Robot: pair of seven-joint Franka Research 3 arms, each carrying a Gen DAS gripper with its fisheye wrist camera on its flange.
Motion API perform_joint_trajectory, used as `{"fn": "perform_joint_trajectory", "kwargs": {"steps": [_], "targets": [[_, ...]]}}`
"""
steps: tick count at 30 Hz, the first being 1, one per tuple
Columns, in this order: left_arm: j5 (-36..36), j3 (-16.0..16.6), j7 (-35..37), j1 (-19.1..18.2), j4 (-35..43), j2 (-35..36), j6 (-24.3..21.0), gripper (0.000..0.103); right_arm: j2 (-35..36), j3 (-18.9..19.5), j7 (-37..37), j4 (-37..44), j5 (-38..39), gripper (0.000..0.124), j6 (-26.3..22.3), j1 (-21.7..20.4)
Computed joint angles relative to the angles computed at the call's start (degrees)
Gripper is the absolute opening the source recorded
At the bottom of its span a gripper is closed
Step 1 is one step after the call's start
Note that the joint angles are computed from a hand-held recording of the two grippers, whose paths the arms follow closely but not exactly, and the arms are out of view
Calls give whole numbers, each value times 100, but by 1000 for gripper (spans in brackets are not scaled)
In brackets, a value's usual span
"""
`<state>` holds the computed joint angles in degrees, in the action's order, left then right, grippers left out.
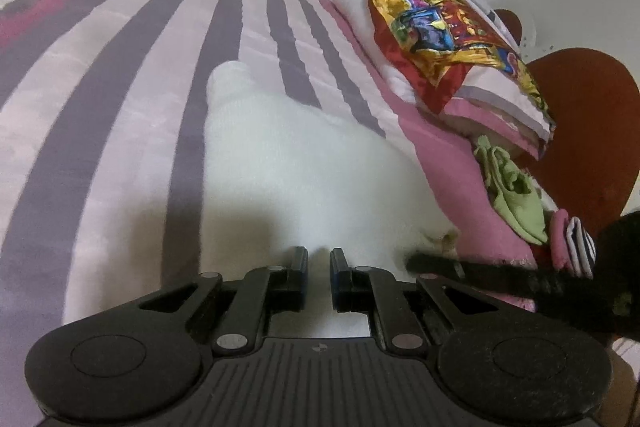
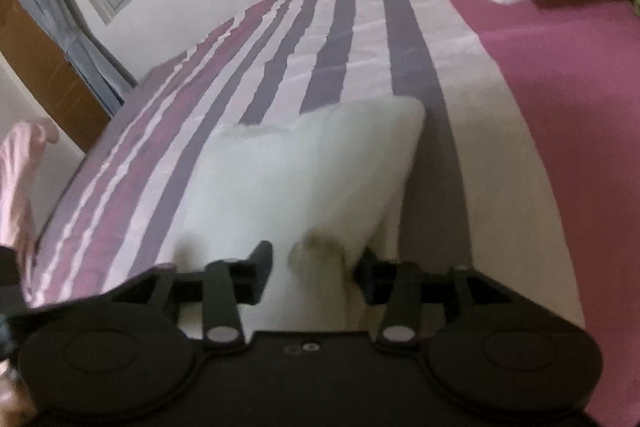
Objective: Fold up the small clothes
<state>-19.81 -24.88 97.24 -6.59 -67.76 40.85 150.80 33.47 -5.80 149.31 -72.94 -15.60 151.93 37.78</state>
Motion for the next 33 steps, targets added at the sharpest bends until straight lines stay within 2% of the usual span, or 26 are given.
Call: {"fn": "perform_joint_trajectory", "kwargs": {"steps": [3, 8, 10, 12, 13, 14, 16, 20, 24, 25, 28, 33], "targets": [[-113, -67, 79, 142, -467, -306, 86, 9, -605, 86, 224, -909, 32, 46, 147, 103], [-409, -130, 109, 325, -1274, -805, 232, 9, -1069, 341, 471, -1583, -6, 44, 99, 159], [-491, -127, 113, 340, -1471, -923, 277, 9, -1107, 304, 664, -1591, -229, 38, -30, 253], [-528, -113, 141, 337, -1614, -1017, 306, 9, -1077, 307, 856, -1495, -359, 27, -135, 264], [-531, -88, 122, 318, -1669, -1064, 328, 9, -1040, 353, 871, -1427, -343, 17, -159, 229], [-528, -64, 94, 297, -1693, -1094, 336, 9, -978, 413, 793, -1306, -325, 14, -223, 201], [-586, -75, 78, 301, -1753, -1164, 347, 9, -813, 413, 503, -871, -582, 13, -749, 315], [-850, -252, 406, 379, -1842, -1263, 374, 9, -844, 265, 690, -637, -1169, 12, -1214, 508], [-633, -10, 174, 130, -1830, -1204, 191, 9, -987, 432, 888, -944, -1065, 12, -1548, 334], [-665, 5, 99, 122, -1893, -1211, 250, 9, -935, 552, 803, -948, -797, 13, -1546, 196], [-826, -66, 88, 222, -1950, -1263, 238, 9, -890, 416, 1114, -822, -1166, 28, -1695, 358], [-790, -29, 135, 178, -1598, -1153, 307, 9, -1039, 292, 1630, -862, -1985, 29, -1373, 446]]}}
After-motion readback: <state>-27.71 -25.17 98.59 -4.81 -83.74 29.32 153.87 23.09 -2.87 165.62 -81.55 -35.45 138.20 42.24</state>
